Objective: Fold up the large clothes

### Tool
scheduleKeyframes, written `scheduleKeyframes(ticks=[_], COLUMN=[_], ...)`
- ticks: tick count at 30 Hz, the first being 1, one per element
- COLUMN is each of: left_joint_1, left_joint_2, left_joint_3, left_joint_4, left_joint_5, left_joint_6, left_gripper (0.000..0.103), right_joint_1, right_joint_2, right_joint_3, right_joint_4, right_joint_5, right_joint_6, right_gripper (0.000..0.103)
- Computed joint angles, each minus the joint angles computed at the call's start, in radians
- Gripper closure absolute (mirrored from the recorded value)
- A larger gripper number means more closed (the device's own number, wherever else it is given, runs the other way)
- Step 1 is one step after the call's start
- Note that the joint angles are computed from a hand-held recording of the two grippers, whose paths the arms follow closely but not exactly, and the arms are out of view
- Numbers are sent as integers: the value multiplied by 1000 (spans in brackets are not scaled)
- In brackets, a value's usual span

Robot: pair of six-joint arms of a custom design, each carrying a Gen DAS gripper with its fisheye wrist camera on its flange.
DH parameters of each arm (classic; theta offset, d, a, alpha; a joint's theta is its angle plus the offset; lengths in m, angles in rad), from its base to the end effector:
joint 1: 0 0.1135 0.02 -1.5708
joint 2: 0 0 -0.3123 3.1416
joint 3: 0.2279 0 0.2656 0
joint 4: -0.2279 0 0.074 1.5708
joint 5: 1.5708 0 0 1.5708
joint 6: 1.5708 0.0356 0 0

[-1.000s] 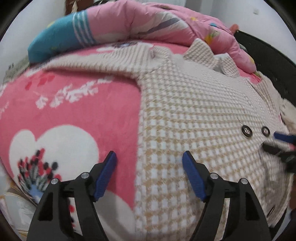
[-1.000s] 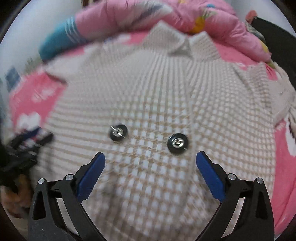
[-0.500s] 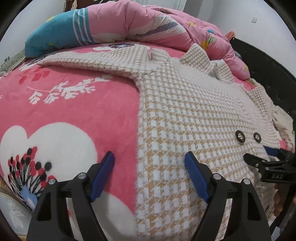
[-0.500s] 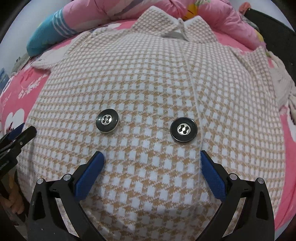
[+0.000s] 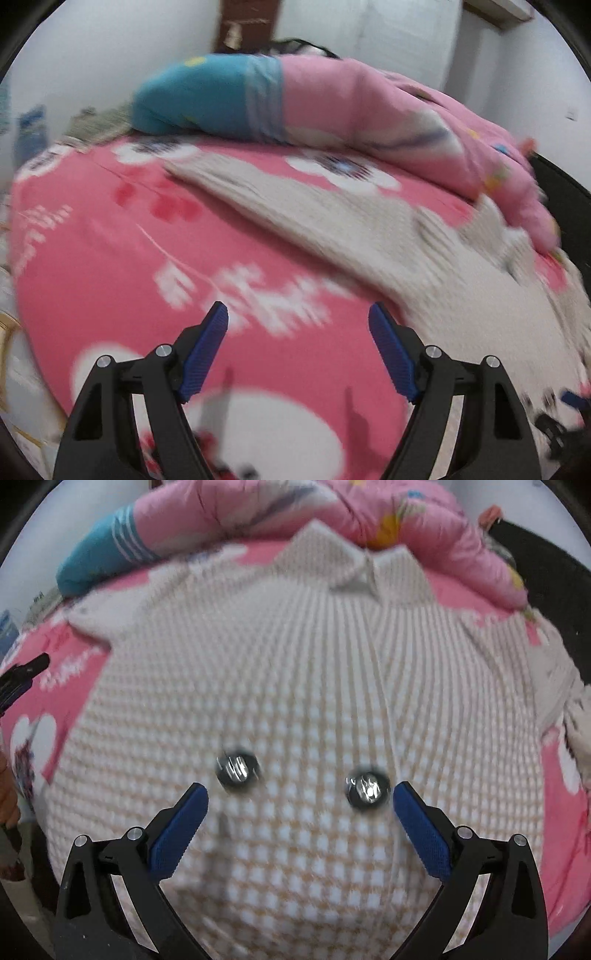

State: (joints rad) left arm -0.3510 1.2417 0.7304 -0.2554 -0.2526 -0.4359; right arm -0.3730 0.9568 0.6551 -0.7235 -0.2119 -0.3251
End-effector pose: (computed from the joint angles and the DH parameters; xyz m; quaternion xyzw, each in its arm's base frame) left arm 0.2399 -0.0784 0.2595 -0.0880 0.9100 -0.0418 0.4030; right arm 0.1530 -0.0518 0.2562 -0.0055 0.9580 0.0041 0.2866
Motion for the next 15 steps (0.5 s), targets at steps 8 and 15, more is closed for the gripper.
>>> scheduleKeyframes(ticks=[8, 15], left_joint_1=[200, 362], left_joint_2=[261, 531], left_joint_3=[250, 497], left_joint_4=[-31, -59], left_joint_5=[-47, 103], left_joint_6=[-31, -51], left_gripper=[26, 49], right_joint_1=[133, 253], right_joint_2=[40, 182], right_joint_3=[25, -18], right_joint_4=[79, 202], right_joint_5=[-40, 9], right_joint_6=[60, 102], right_gripper=[11, 15])
